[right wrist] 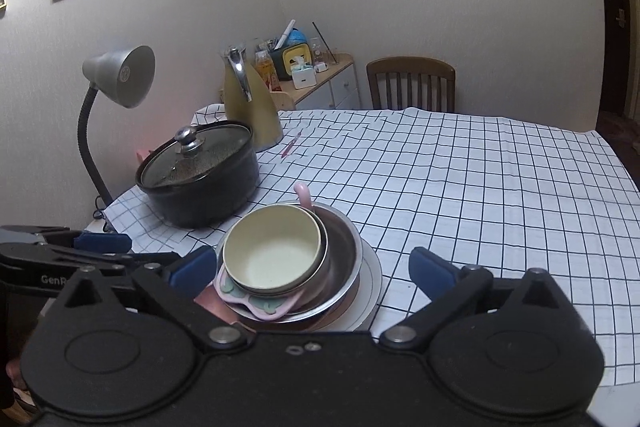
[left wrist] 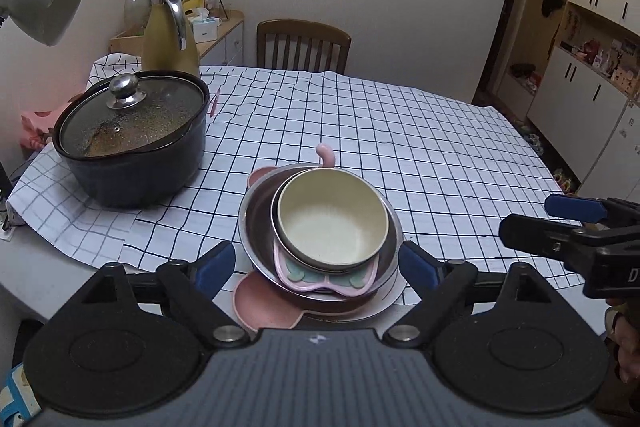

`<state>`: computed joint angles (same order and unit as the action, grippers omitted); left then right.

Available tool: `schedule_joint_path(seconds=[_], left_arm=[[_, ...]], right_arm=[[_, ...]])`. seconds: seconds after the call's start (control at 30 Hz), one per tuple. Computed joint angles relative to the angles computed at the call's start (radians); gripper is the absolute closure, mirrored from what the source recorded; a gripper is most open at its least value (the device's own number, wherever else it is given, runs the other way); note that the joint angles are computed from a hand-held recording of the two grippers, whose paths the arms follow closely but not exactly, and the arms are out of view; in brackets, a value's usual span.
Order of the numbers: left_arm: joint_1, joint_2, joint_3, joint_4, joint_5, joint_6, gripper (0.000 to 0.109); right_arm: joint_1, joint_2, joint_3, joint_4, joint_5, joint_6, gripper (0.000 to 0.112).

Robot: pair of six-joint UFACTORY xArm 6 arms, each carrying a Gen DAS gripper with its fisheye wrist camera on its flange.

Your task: Organize plates and bowls

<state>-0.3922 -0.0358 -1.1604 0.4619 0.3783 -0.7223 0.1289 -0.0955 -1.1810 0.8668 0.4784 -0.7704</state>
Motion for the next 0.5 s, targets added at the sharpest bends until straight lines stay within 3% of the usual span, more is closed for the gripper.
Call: schedule_joint_path(seconds=[0.5], left_arm=[[-0.009, -0.034, 0.033, 0.054, -0.030, -0.053, 0.019]], right_arm=[[0.003, -0.024, 0.023, 0.013, -0.016, 0.007, 0.009]])
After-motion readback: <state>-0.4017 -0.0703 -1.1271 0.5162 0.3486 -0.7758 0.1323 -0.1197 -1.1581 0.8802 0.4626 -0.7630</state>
